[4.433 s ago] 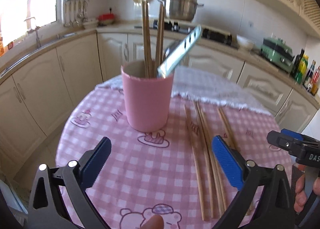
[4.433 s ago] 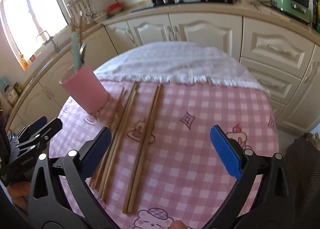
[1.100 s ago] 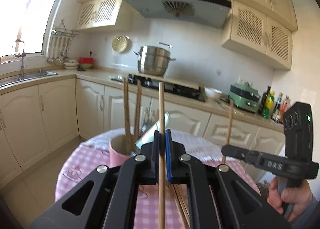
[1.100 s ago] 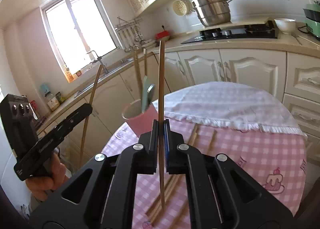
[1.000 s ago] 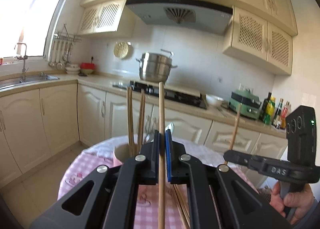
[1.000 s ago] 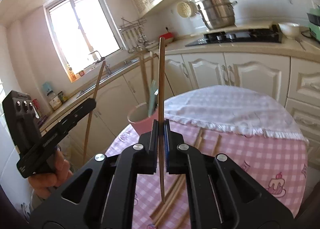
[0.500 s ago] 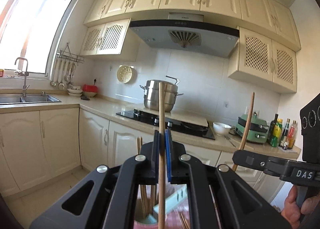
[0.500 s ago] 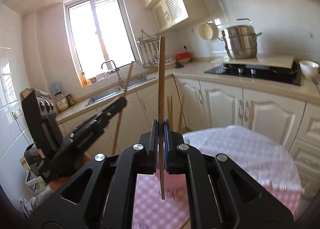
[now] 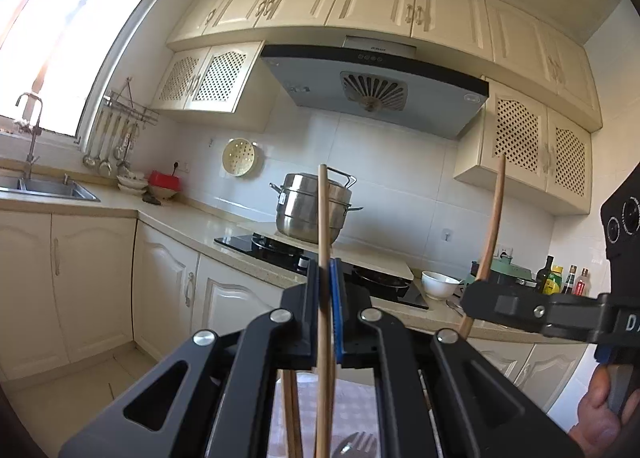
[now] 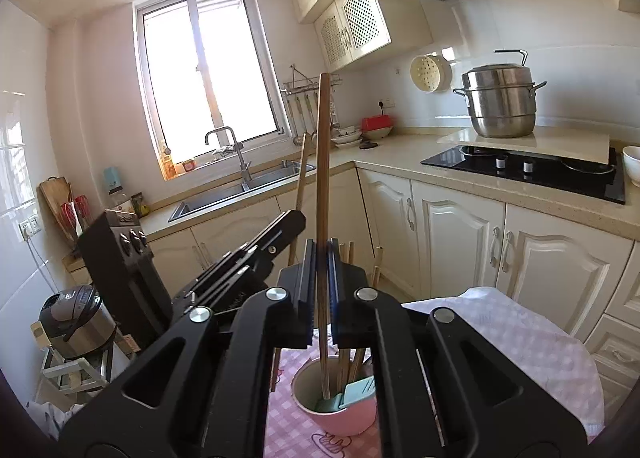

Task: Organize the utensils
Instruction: 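Lift both chopsticks upright and lower them into the pink cup, then open both grippers to release the chopsticks in the cup, then move both grippers back over the remaining chopsticks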

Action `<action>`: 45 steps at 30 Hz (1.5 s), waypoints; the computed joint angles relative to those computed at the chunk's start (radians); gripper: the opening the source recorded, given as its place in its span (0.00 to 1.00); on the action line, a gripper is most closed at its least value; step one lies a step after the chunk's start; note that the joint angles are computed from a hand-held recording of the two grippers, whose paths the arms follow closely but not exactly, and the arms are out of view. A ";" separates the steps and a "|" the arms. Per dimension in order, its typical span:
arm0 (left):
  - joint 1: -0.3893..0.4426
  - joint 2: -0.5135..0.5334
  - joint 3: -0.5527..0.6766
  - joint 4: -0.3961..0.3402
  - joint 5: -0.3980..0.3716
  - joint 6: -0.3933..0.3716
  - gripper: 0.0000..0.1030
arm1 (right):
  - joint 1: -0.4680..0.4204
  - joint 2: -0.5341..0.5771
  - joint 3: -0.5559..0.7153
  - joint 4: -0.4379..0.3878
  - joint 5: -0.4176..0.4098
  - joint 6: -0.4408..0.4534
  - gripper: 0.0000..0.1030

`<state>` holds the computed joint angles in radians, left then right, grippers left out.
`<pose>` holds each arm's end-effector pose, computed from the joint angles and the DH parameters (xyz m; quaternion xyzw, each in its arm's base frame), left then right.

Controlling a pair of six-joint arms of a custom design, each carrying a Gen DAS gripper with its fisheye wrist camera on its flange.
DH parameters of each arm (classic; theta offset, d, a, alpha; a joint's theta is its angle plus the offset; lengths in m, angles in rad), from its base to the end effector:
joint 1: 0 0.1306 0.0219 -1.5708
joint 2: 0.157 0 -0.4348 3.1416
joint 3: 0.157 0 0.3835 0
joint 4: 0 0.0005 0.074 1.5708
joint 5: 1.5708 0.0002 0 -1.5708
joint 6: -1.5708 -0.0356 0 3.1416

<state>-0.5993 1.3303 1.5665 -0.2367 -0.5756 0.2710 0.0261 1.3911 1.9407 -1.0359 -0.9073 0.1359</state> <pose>0.3924 -0.2452 0.6534 -0.0871 0.7019 -0.1037 0.6993 0.4229 0.0386 0.7206 -0.2877 0.7491 0.3494 0.4838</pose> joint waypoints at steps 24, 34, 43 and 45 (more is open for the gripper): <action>-0.059 -0.053 -0.051 -0.223 -0.165 0.105 0.90 | 0.008 -0.005 -0.056 -0.053 0.043 -0.004 0.76; -0.115 -0.098 -0.055 -0.318 -0.243 0.170 0.91 | -0.072 -0.016 -0.079 -0.069 0.001 -0.040 0.77; -0.150 -0.079 -0.018 -0.458 -0.293 0.229 0.95 | -0.154 0.004 -0.114 -0.147 0.032 -0.001 0.84; -0.166 -0.073 -0.012 -0.494 -0.316 0.242 0.96 | -0.170 0.008 -0.126 -0.181 0.047 0.026 0.87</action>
<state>-0.7654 1.2571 1.5548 -0.7306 -0.8913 0.5132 -0.1442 1.3986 1.8148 -1.2167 -0.8604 0.1621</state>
